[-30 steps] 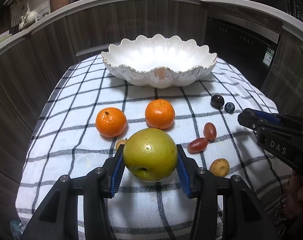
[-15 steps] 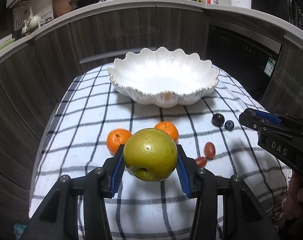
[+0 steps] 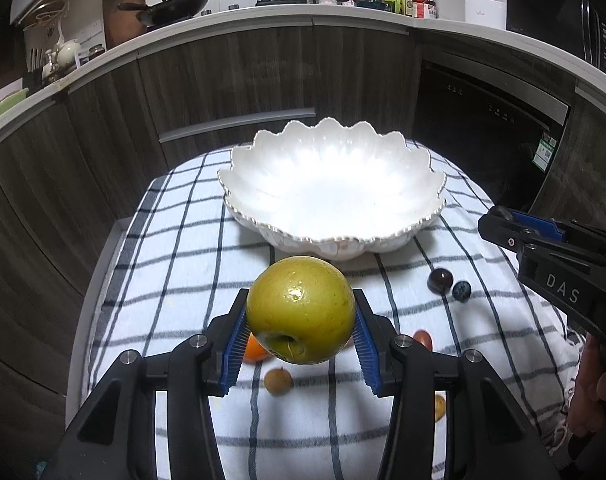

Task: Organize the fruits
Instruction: 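Lift and carry the pear and plum over the white bowl with both tools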

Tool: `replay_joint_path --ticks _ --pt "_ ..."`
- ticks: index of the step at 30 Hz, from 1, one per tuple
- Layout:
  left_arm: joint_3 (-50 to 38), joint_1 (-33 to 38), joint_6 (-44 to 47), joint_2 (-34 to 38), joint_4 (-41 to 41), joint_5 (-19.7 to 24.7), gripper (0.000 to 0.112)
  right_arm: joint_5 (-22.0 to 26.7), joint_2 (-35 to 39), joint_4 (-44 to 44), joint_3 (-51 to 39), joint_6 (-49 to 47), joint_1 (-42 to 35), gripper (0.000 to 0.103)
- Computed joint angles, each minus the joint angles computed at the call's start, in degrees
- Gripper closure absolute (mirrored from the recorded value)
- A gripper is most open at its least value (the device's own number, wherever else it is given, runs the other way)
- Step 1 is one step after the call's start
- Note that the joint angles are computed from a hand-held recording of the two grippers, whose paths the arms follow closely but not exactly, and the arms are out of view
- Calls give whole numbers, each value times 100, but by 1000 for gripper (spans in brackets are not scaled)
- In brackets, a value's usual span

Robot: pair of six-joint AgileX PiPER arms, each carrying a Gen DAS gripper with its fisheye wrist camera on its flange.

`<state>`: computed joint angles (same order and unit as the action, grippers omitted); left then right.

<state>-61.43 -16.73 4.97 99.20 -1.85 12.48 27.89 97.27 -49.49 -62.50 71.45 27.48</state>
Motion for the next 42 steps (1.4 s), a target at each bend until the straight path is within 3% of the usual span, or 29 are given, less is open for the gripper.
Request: replay_joint_path --ticks 11,33,42 --pt "-970 85 278 478 -289 416 65 18 230 8 -606 -343 -250 75" --pt "-2805 39 -832 1747 676 804 65 196 1180 446 -2031 -1170 -742 75" --pt "-3667 78 -871 2414 638 1172 65 360 1714 845 -2645 -1621 -880 75"
